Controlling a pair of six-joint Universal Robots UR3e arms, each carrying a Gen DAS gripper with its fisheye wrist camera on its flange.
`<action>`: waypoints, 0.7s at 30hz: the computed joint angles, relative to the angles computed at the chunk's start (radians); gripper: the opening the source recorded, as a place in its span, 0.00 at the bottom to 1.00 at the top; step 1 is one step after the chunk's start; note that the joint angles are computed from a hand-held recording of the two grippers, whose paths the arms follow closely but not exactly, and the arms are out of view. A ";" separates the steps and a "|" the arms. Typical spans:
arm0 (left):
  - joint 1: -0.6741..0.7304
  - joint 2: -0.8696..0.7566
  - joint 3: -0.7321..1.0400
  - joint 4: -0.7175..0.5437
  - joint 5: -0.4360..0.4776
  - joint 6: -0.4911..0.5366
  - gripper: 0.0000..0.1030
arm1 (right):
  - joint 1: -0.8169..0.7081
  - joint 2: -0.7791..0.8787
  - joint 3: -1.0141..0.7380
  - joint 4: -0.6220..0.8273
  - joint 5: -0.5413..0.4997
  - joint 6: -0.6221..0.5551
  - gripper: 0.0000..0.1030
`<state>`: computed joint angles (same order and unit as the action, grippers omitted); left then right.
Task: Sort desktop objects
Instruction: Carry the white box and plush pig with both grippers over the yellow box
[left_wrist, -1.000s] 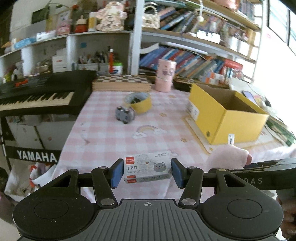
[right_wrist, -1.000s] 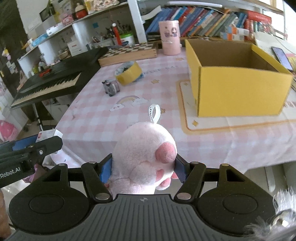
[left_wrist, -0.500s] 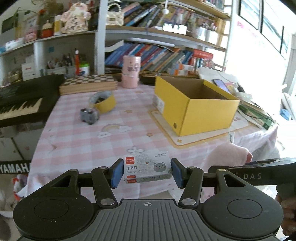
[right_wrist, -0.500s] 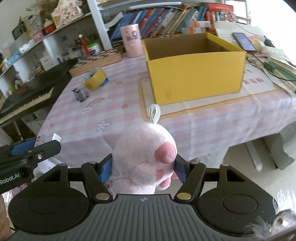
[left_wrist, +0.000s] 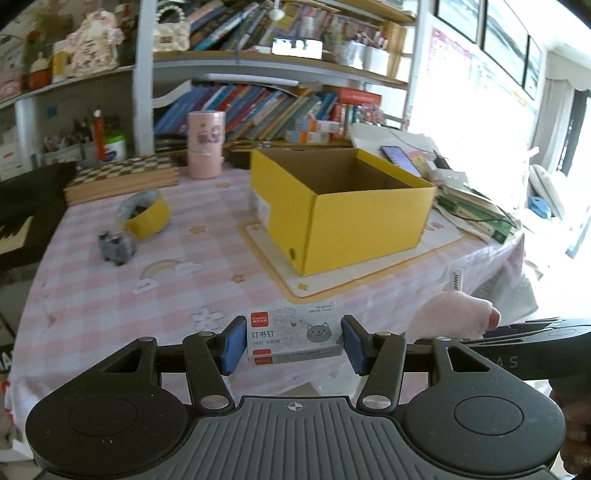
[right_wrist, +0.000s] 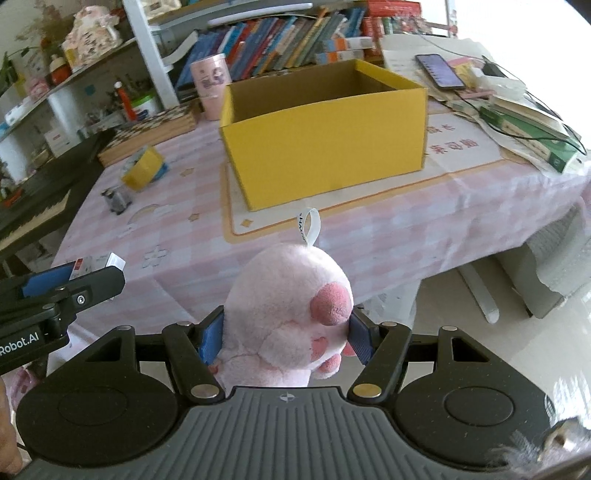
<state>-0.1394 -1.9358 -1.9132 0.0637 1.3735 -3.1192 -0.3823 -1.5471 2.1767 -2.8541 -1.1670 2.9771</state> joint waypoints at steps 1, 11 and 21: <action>-0.009 -0.012 0.019 -0.008 0.001 0.001 0.52 | -0.010 -0.001 0.001 0.002 0.001 -0.004 0.62; -0.094 -0.144 0.239 -0.113 0.030 -0.012 0.52 | -0.097 0.050 -0.068 0.062 0.019 -0.046 0.62; -0.165 -0.307 0.518 -0.182 0.091 -0.021 0.52 | -0.148 0.186 -0.246 0.117 0.052 -0.098 0.62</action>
<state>-0.3041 -2.2432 -1.3952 -0.1183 1.4646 -3.1406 -0.5301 -1.3610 1.9304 -2.7366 -1.1152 2.8792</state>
